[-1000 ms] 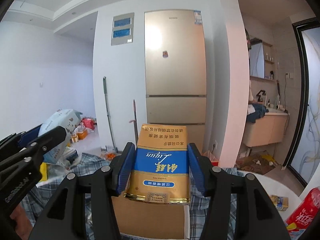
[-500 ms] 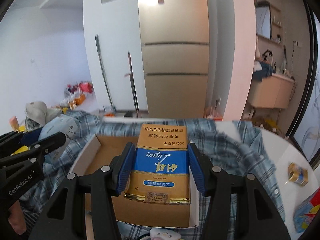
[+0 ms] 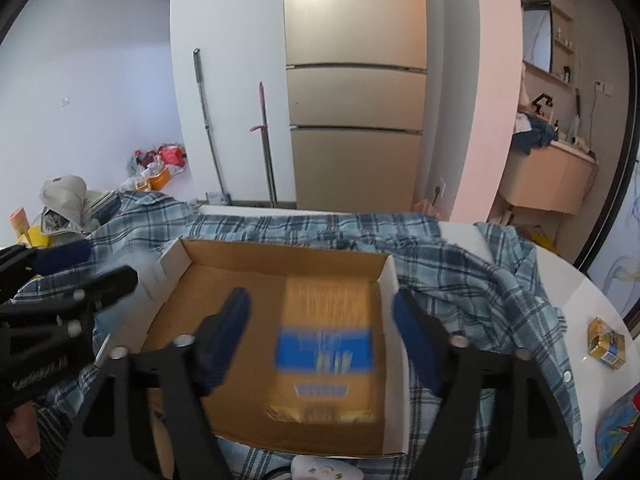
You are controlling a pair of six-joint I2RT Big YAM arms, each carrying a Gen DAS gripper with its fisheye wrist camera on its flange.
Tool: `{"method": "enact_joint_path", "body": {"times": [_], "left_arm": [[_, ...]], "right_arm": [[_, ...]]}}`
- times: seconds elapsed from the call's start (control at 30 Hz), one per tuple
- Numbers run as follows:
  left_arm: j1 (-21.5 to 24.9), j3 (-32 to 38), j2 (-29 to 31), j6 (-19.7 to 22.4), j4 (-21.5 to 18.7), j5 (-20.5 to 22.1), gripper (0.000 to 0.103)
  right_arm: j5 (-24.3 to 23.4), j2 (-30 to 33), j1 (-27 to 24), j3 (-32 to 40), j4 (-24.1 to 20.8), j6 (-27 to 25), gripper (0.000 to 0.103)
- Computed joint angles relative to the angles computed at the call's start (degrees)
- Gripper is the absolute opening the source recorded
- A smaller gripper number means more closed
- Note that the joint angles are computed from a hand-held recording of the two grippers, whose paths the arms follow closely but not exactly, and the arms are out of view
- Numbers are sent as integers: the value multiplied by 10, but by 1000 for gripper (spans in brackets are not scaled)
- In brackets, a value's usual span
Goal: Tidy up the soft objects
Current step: 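Carry both packs over the box and open both grippers to drop them, then raise both grippers away from the box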
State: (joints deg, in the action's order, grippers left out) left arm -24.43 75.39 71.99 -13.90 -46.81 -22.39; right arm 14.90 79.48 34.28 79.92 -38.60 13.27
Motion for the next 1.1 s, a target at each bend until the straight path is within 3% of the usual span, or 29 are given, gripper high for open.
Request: {"method": "enact_joint_path", "body": {"times": [0.13, 0.27, 0.5, 0.7, 0.8, 0.87, 0.97, 1.1], "left_arm": [[5, -4, -9, -8, 10, 5, 77], [7, -23, -34, -4, 54, 12, 87], [-12, -41, -71, 16, 112, -25, 87], [-35, -58, -112, 38, 155, -53, 92], [-55, -76, -139, 59, 184, -82, 95], [-70, -89, -158, 72, 203, -95, 103], [-104, -116, -190, 95, 237, -136, 103], [-140, -149, -231, 94, 263, -168, 103]], "right_arm": [[15, -6, 0, -7, 17, 4, 99], [34, -15, 2, -12, 37, -15, 99], [88, -30, 18, -11, 61, -64, 101], [77, -66, 17, -24, 83, -63, 102], [94, -97, 26, -40, 101, -90, 102], [97, -120, 30, -56, 122, -93, 102], [103, -152, 40, -77, 138, -80, 102], [124, -185, 59, -103, 159, -76, 102]]}}
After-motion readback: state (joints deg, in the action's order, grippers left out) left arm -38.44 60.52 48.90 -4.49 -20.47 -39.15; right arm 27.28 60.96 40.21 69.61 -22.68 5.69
